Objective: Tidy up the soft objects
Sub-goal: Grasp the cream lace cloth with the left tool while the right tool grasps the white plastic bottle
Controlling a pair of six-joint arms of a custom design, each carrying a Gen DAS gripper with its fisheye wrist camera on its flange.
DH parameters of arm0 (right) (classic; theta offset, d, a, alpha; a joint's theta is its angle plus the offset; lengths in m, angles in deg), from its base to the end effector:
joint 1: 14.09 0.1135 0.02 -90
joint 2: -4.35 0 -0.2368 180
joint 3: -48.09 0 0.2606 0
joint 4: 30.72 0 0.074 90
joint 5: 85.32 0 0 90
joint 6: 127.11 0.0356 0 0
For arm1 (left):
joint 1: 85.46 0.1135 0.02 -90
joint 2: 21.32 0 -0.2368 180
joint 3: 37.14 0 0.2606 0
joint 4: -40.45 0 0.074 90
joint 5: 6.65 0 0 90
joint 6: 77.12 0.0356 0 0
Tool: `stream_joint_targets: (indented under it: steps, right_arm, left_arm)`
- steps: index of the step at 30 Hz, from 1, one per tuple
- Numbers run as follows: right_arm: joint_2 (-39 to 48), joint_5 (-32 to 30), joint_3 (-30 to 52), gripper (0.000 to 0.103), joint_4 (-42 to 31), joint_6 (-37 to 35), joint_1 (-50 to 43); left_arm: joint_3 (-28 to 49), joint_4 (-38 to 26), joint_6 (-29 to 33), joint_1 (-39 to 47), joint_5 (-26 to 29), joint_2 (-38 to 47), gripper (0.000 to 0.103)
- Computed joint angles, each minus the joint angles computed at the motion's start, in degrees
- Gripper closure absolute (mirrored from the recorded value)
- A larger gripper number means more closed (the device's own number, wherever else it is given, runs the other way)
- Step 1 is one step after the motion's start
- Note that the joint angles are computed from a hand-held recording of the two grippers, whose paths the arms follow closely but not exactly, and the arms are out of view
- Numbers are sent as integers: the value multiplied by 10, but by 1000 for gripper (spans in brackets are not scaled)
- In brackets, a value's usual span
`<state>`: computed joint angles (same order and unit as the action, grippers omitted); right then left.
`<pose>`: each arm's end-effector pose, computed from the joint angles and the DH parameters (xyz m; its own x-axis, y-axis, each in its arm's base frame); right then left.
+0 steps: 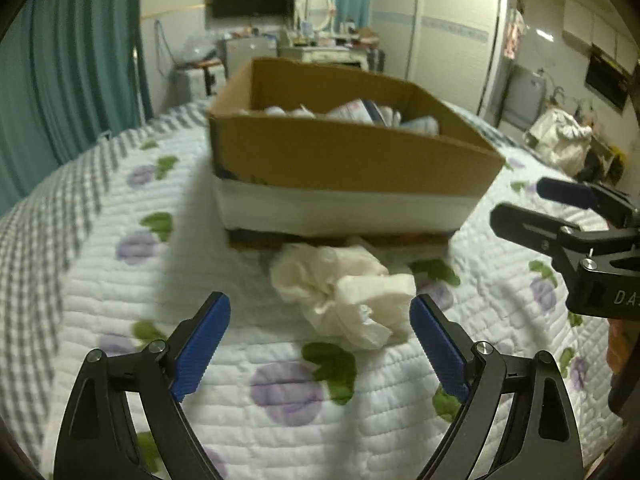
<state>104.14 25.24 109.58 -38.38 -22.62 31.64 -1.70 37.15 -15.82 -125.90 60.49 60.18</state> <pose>0.2459 0.2343 0.1082 -0.6109 -0.2911 -0.7362 -0.3586 0.9308 -0.0705 0.1881 -0.1422 0.0790 -0.7011 0.0161 -0.7129 0.0780 0.9955 -0.0542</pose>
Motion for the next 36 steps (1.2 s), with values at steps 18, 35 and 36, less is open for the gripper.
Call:
stream_joint_targets:
  steps: [18, 35, 36]
  right_arm:
    - [45, -14, 29, 11, -4, 3, 5]
    - [141, -8, 142, 13, -42, 82, 58]
    - [156, -11, 152, 16, -42, 84, 57]
  left_arm:
    - [-9, 76, 33, 24, 74, 33, 73]
    - [-106, -15, 65, 141, 129, -183, 74]
    - [-106, -14, 66, 146, 131, -182, 74]
